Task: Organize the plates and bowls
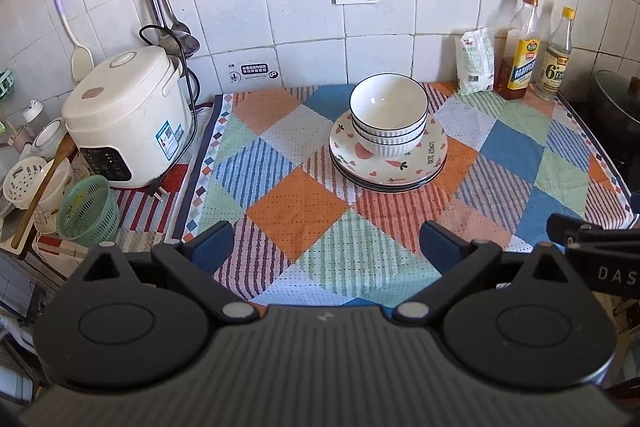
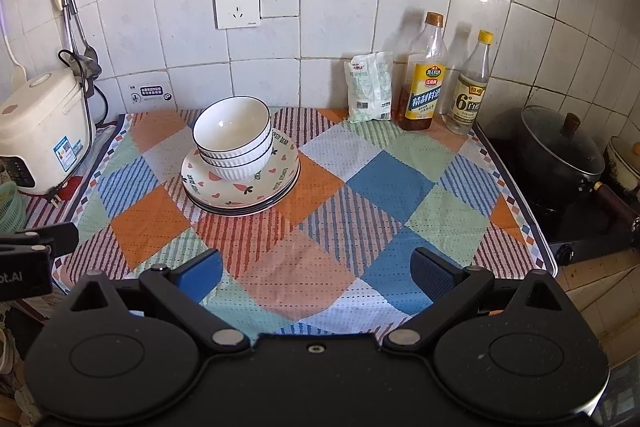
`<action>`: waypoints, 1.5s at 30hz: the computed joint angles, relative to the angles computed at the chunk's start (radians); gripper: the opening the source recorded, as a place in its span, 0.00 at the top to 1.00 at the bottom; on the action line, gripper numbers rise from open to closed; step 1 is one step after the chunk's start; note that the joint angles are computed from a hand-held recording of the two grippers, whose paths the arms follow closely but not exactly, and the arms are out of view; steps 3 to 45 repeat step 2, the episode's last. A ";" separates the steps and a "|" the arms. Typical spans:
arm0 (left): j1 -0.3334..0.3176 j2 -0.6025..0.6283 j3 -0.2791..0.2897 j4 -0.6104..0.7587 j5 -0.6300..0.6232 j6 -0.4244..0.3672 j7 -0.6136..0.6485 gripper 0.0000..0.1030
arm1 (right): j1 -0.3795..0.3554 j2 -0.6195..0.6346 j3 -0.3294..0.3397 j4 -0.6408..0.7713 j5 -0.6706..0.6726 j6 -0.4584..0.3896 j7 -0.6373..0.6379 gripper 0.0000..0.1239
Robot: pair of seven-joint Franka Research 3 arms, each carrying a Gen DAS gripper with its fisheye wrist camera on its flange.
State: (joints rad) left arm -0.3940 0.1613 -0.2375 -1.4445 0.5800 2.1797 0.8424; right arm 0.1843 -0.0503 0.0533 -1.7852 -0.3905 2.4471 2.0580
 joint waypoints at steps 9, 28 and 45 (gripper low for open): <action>0.000 0.004 0.001 0.005 -0.001 -0.004 -0.002 0.02 | 0.001 0.002 0.000 0.003 -0.001 -0.004 -0.002 0.18; 0.000 0.004 0.001 0.005 -0.001 -0.004 -0.002 0.02 | 0.001 0.002 0.000 0.003 -0.001 -0.004 -0.002 0.18; 0.000 0.004 0.001 0.005 -0.001 -0.004 -0.002 0.02 | 0.001 0.002 0.000 0.003 -0.001 -0.004 -0.002 0.18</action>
